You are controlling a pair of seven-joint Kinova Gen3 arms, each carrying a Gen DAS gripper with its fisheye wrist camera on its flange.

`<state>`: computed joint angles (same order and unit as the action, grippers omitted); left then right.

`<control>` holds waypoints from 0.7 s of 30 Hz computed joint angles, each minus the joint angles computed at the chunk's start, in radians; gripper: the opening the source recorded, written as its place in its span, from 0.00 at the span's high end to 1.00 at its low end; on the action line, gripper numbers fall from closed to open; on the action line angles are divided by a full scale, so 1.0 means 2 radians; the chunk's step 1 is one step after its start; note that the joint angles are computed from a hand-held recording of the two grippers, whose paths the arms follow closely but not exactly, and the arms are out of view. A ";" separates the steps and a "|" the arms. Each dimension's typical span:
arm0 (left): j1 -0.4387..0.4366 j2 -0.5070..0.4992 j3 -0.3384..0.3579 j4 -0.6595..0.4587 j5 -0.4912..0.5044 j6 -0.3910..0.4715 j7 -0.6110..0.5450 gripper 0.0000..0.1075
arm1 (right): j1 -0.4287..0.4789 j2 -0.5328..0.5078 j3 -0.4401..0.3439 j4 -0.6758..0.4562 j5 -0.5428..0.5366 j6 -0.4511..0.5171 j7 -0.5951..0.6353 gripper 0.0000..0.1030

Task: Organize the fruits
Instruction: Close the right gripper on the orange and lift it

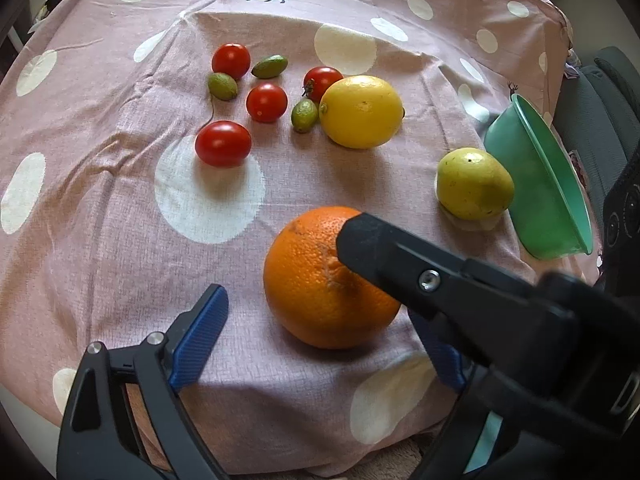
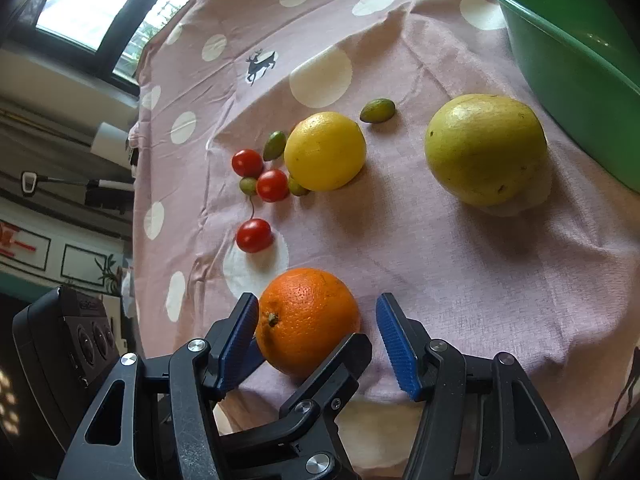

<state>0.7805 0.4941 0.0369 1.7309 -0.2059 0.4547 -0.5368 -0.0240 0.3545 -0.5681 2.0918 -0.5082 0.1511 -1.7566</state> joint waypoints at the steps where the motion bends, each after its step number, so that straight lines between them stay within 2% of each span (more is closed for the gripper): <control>1: 0.000 0.001 -0.001 -0.001 -0.001 0.001 0.000 0.09 | 0.001 -0.001 0.000 0.001 0.000 0.000 0.000 0.39; 10: 0.003 0.002 -0.004 0.001 -0.008 0.000 0.002 0.05 | -0.010 -0.001 0.011 -0.001 0.005 0.001 -0.006 0.39; 15: 0.033 0.001 -0.033 0.006 -0.033 -0.005 0.039 0.05 | -0.041 -0.003 0.043 -0.006 0.018 0.012 -0.016 0.39; 21: 0.015 -0.001 -0.014 0.009 -0.033 -0.003 0.031 0.06 | -0.053 -0.005 0.055 -0.008 0.021 0.015 -0.021 0.39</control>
